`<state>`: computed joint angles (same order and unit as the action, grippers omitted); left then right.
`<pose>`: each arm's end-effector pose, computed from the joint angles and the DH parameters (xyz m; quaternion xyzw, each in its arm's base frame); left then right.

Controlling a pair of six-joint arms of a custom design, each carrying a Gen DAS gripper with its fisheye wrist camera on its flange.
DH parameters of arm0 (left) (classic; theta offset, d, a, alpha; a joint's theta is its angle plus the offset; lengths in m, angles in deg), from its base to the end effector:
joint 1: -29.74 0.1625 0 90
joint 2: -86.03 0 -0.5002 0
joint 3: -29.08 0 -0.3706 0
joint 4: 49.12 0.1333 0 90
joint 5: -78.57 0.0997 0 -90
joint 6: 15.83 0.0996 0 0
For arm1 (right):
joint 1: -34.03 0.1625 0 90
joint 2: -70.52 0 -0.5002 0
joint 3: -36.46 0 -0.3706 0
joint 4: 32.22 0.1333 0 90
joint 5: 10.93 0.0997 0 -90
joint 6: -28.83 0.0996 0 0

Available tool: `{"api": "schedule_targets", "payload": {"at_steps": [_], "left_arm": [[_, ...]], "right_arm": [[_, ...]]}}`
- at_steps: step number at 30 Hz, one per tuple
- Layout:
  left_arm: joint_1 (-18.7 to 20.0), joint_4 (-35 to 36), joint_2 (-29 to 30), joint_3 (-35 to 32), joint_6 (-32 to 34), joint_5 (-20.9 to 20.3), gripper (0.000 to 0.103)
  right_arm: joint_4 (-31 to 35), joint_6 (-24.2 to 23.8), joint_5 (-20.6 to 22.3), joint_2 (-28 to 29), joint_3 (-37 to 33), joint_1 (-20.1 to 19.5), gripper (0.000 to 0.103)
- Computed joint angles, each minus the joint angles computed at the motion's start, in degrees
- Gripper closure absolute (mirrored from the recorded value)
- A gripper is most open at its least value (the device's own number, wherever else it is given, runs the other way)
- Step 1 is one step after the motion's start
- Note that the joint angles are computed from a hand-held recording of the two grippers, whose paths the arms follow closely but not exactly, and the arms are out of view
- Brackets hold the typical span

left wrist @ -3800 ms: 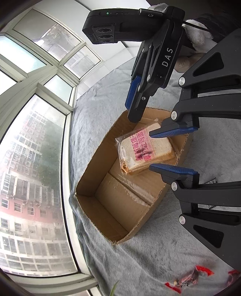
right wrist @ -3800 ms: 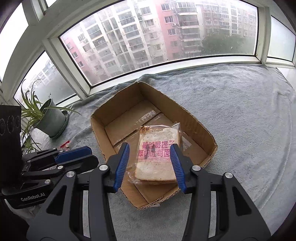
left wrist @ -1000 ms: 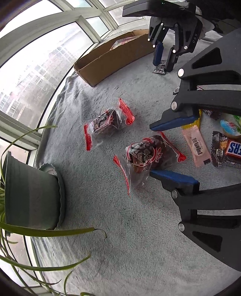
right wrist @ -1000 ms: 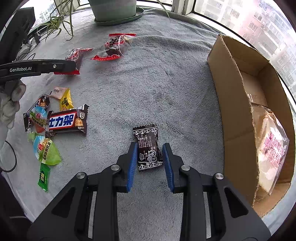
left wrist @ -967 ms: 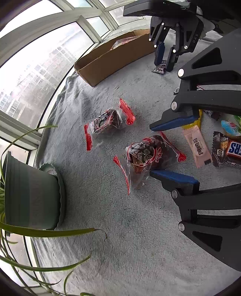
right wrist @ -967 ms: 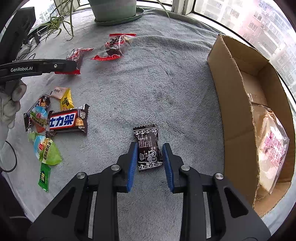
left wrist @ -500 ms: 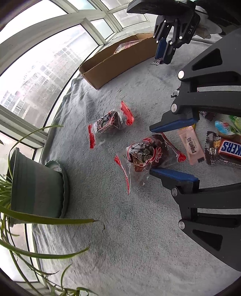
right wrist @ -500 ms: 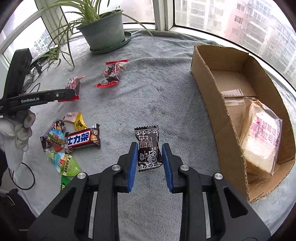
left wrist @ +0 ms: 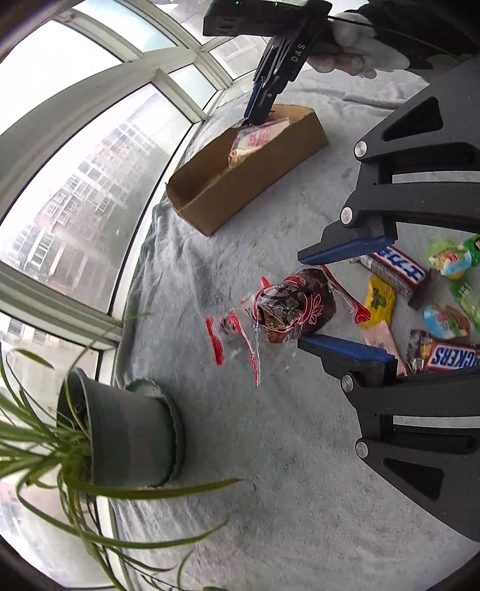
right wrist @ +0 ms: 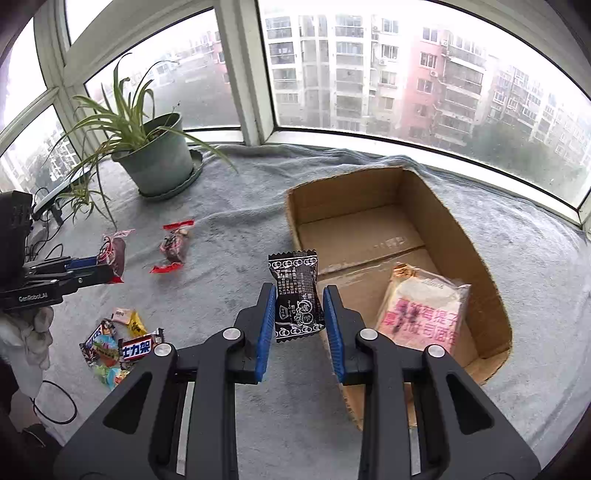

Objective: Organize snacks
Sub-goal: 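Carry both candies to the box and open both grippers over it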

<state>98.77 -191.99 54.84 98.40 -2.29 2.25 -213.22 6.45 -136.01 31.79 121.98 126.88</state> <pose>-0.1543 -0.8409 0.1245 0.2775 0.9449 -0.1347 0.1096 0.1144 -0.7675 0.2164 0.0823 -0.8869 0.3063 0.3360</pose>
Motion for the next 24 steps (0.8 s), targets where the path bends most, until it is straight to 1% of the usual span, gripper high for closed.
{"api": "schedule_targets", "payload": {"at_steps": [7, 12, 22, 23, 24], "left_arm": [[-3.0, 2.7, 4.0, -5.6, 2.9, -3.7, 0.065], [-5.1, 5.0, 8.2, -11.2, 5.2, -4.9, 0.065], [-7.7, 11.6, 16.9, -23.2, 7.0, -3.4, 0.065], [-7.8, 12.3, 17.6, -24.3, 7.0, -3.4, 0.065], [-7.9, 12.6, 18.1, -24.9, 7.0, -3.2, 0.065]], "right_arm": [[-0.2, 0.1, -1.8, -0.6, -2.4, -1.7, 0.076], [0.5, 0.4, -1.8, -0.6, -3.6, -3.1, 0.076], [0.9, 2.5, -1.3, 0.1, -3.2, -5.0, 0.075], [0.9, 2.4, -1.5, 0.1, -3.2, -5.1, 0.074], [0.6, 2.2, -1.8, 0.2, -3.2, -5.1, 0.069]]}}
